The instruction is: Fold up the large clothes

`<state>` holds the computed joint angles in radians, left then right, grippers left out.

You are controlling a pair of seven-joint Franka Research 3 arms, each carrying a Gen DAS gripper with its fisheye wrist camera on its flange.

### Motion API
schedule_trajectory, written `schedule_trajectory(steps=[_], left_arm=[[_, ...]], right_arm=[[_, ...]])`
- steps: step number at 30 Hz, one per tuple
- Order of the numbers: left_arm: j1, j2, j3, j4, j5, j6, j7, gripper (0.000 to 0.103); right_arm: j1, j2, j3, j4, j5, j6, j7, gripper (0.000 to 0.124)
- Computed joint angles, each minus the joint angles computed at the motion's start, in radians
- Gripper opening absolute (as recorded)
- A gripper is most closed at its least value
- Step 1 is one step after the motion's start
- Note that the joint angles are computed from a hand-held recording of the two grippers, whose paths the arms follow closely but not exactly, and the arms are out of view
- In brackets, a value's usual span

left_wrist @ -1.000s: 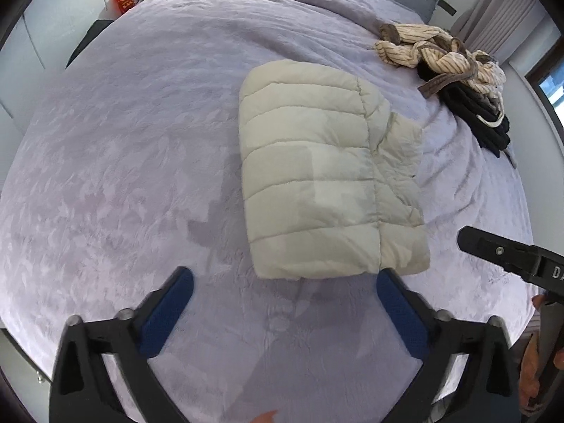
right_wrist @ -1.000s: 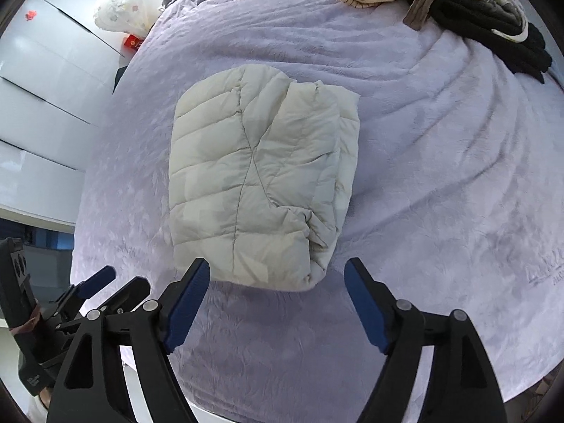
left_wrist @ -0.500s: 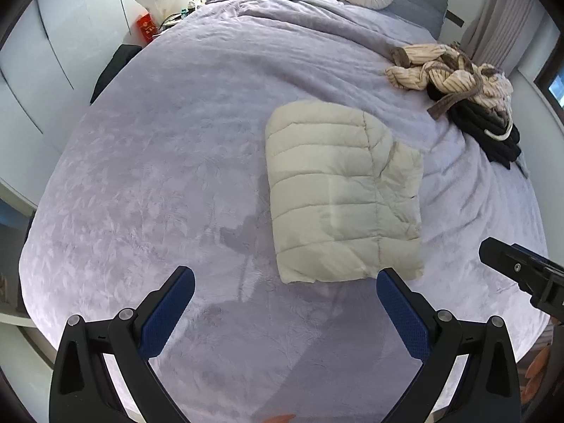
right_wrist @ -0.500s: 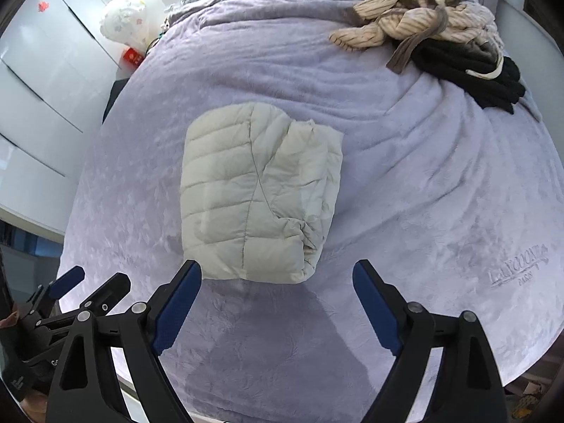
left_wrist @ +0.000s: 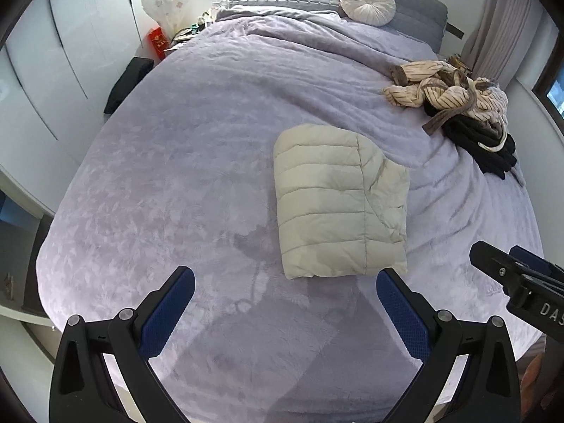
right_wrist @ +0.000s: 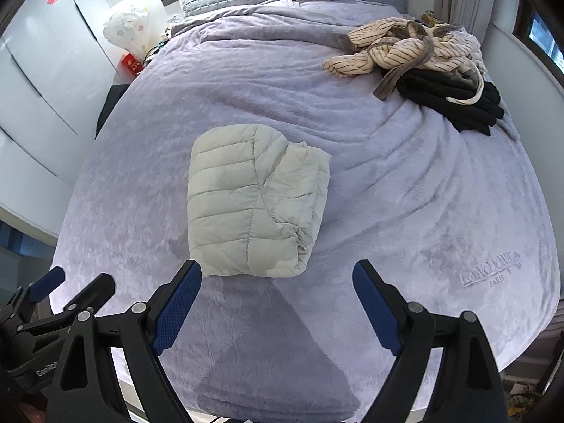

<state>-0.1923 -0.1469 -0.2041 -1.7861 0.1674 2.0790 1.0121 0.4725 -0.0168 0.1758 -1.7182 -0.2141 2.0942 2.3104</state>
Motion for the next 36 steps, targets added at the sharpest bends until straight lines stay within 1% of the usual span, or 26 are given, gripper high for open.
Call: schedule_trajectory(steps=[3, 10, 21, 36], left_arm=[[-0.001, -0.011, -0.005, 0.002, 0.019, -0.011, -0.006, 0.103], [-0.004, -0.032, -0.004, -0.007, 0.024, -0.014, -0.002, 0.103], [-0.005, -0.038, -0.005, -0.008, 0.029, -0.019, -0.003, 0.103], [-0.006, -0.041, -0.006, -0.01, 0.031, -0.02, -0.005, 0.103]], right_arm=[[0.001, 0.0, 0.001, 0.004, -0.008, -0.013, 0.005, 0.09], [0.003, -0.007, 0.005, 0.005, -0.018, -0.013, 0.006, 0.09], [0.008, 0.004, 0.004, 0.03, -0.017, -0.023, -0.011, 0.09], [0.011, 0.004, 0.004, 0.03, -0.02, -0.024, -0.007, 0.09]])
